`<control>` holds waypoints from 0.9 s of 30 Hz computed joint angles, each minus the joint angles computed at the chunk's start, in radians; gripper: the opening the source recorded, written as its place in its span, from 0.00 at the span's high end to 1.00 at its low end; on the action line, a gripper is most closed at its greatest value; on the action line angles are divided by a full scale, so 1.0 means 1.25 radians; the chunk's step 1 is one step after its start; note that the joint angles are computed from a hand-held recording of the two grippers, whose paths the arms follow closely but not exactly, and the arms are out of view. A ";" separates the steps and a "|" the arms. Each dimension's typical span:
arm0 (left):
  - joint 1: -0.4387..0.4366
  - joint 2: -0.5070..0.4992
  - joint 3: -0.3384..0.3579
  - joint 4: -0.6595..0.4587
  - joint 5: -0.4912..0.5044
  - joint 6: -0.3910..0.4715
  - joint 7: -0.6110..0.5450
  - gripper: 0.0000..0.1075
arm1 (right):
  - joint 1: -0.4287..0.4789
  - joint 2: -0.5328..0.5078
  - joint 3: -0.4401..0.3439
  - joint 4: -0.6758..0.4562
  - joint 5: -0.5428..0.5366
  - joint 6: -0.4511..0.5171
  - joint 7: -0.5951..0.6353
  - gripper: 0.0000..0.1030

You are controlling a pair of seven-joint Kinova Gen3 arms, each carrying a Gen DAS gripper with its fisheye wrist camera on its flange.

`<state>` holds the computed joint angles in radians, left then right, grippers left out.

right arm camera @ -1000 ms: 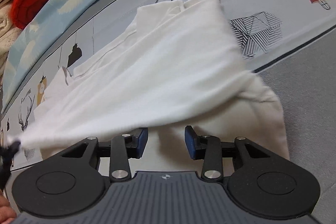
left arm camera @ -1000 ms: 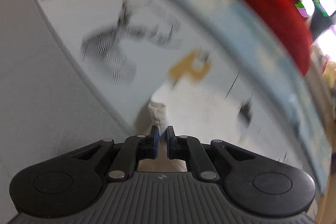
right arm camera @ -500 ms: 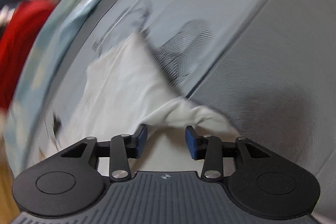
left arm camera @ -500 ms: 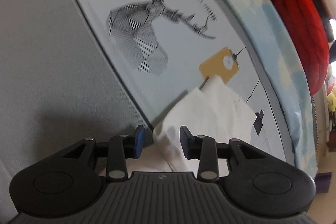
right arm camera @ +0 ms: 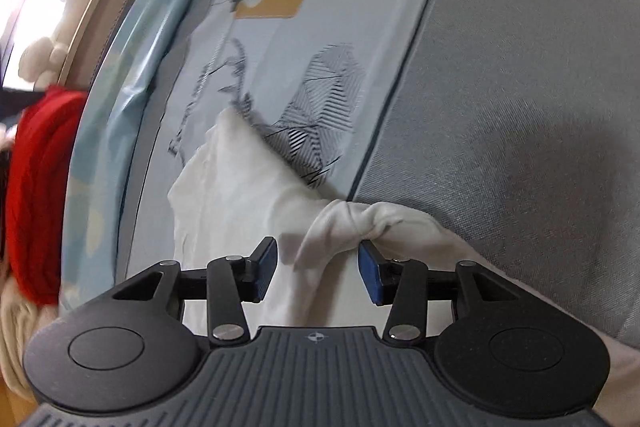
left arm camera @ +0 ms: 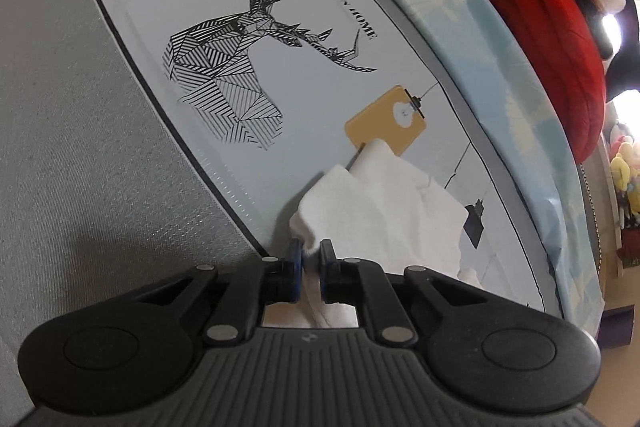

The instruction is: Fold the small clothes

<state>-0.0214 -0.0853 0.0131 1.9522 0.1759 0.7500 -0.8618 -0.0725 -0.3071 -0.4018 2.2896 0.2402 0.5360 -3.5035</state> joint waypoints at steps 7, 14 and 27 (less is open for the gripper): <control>0.006 -0.031 -0.002 -0.004 0.026 0.016 -0.049 0.93 | 0.063 -0.062 -0.036 0.017 -0.003 -0.002 -0.044 0.99; -0.014 0.026 -0.020 -0.035 0.053 0.121 -0.068 0.91 | 0.089 -0.074 -0.017 0.003 0.001 0.073 -0.033 0.97; -0.001 0.024 0.006 -0.048 -0.032 0.098 -0.031 0.94 | 0.006 0.010 0.015 -0.005 -0.009 -0.022 0.051 0.68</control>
